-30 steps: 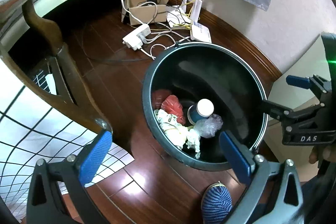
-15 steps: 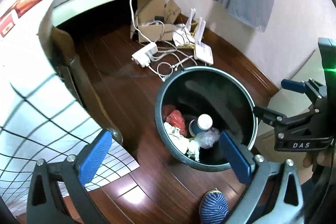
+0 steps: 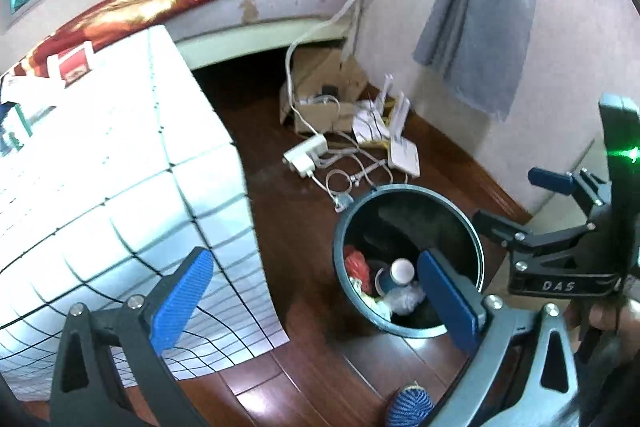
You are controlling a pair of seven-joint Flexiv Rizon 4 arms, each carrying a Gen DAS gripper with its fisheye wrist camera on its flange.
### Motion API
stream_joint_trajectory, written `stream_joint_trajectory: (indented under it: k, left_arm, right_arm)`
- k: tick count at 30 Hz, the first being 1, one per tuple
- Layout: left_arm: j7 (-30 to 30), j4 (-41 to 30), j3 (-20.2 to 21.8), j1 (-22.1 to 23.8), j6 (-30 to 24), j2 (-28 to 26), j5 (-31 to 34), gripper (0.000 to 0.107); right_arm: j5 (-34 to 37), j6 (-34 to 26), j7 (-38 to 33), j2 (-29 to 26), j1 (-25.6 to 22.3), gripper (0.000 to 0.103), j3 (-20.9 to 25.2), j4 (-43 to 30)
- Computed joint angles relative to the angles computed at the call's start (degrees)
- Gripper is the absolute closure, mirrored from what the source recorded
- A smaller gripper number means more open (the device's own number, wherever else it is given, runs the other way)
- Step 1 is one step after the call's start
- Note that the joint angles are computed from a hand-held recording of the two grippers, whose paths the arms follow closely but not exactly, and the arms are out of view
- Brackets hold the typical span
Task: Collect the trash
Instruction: 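Move both tools back toward the remaining trash on the bed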
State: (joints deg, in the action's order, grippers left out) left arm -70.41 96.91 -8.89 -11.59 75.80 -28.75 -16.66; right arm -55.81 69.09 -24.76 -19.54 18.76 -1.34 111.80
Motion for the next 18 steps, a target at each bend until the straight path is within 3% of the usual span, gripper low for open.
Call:
stream_joint_trajectory:
  k: [3, 18]
  left_arm:
    - [0.2, 1.0, -0.9, 1.4, 2.3, 0.5, -1.4, 0.004]
    - [-4.6, 3.2, 2.4, 3.7, 8.0, 1.8, -0.7, 0.004]
  right_arm:
    - [-1.3, 1.7, 1.4, -0.8, 0.3, 0.0, -0.6, -1.2]
    - [-5.0, 6.9, 2.0, -6.7, 4.9, 0.0, -3.4, -11.1]
